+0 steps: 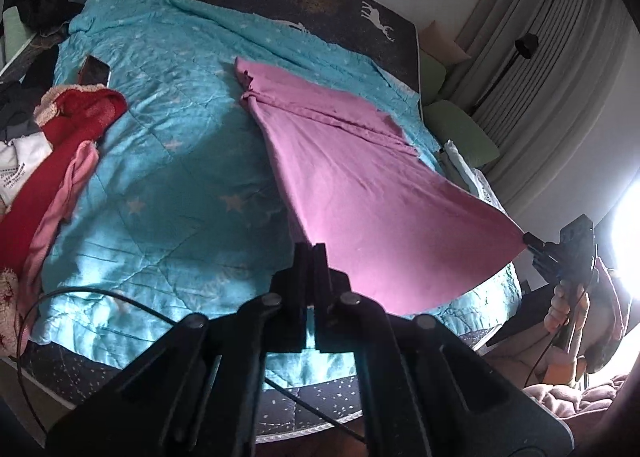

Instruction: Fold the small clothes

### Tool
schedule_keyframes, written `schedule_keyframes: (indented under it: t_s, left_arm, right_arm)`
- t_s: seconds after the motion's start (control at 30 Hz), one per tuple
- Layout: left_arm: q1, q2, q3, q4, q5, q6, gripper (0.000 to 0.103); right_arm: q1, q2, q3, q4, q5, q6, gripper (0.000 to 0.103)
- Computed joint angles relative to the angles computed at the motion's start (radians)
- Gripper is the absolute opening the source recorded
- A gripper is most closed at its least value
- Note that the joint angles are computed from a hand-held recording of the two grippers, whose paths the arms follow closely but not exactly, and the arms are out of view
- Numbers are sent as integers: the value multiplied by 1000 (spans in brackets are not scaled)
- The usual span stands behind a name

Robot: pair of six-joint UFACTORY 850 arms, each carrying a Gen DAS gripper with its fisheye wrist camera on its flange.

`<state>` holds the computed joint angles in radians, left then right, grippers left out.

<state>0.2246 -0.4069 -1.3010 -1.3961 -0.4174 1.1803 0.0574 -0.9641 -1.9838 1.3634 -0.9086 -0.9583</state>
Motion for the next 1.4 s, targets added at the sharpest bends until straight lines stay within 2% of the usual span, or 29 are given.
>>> schedule_keyframes:
  t_s: [0.07,0.13,0.17,0.23,0.27,0.3,0.33,0.37,0.4,0.47,0.57,0.63,0.7,0.73,0.77,0.8,0.83,0.87,0.9,0.97,1.03,1.13,1.23,1.4]
  left_arm:
    - [-11,17,7,6,28,28,2]
    - [-26,17,0,130,91,-69,3]
    - [-32,10,-9,234,122,-169,3]
    - [-36,-18,-29,443,159,-374,5]
    - [-29,-34,-45,526,140,-460,15]
    - [-16,-62,-68,567,93,-523,22]
    - [-7,-75,-77,566,69,-548,40]
    - [4,-92,-85,538,40,-548,56]
    - [15,-113,-95,509,11,-542,59]
    - [19,-144,-114,535,-18,-583,60]
    - [15,-191,-151,589,-74,-635,60]
    - [4,-191,-148,577,-44,-604,60]
    - [-5,-193,-159,541,-56,-540,60]
    - [-11,-195,-166,556,-66,-549,48]
    - [-20,-205,-184,612,-73,-591,14]
    - [-30,-221,-196,643,-73,-607,6]
    - [-31,-221,-193,631,-66,-613,5]
    - [-27,-211,-181,578,-62,-580,5]
    - [-14,-192,-168,483,-88,-522,5]
    - [12,-147,-126,274,-124,-364,5]
    - [21,-83,-69,107,-100,-206,5]
    - [22,-31,-41,49,-85,-143,5]
    - [25,7,-16,-40,-115,-53,5]
    - [-2,96,34,3,-72,-40,5]
  right_arm:
    - [-8,31,38,65,-25,-64,3]
    - [-14,66,77,107,-27,-121,3]
    - [-11,90,102,105,21,-144,4]
    - [10,136,133,-25,216,-117,8]
    - [21,133,124,-130,292,-60,12]
    - [33,120,104,-235,327,32,12]
    - [41,90,72,-323,321,125,13]
    - [42,52,30,-370,272,193,14]
    - [32,11,-24,-374,186,220,17]
    - [23,-59,-97,-361,82,272,36]
    - [14,-112,-142,-327,21,295,52]
    - [8,-165,-202,-294,-49,316,53]
    - [12,-210,-265,-296,-91,338,53]
    - [19,-220,-283,-296,-90,330,55]
    - [27,-233,-306,-296,-91,317,54]
    - [31,-237,-314,-296,-98,304,51]
    - [41,-264,-363,-310,-123,312,17]
    - [49,-286,-402,-320,-153,326,4]
    - [55,-316,-452,-325,-182,363,5]
    - [53,-324,-468,-262,-191,390,5]
    - [31,-265,-367,-104,-194,304,5]
    - [2,-164,-231,20,-194,175,5]
    - [-19,-100,-144,122,-220,71,5]
    - [-29,8,3,155,-212,-34,5]
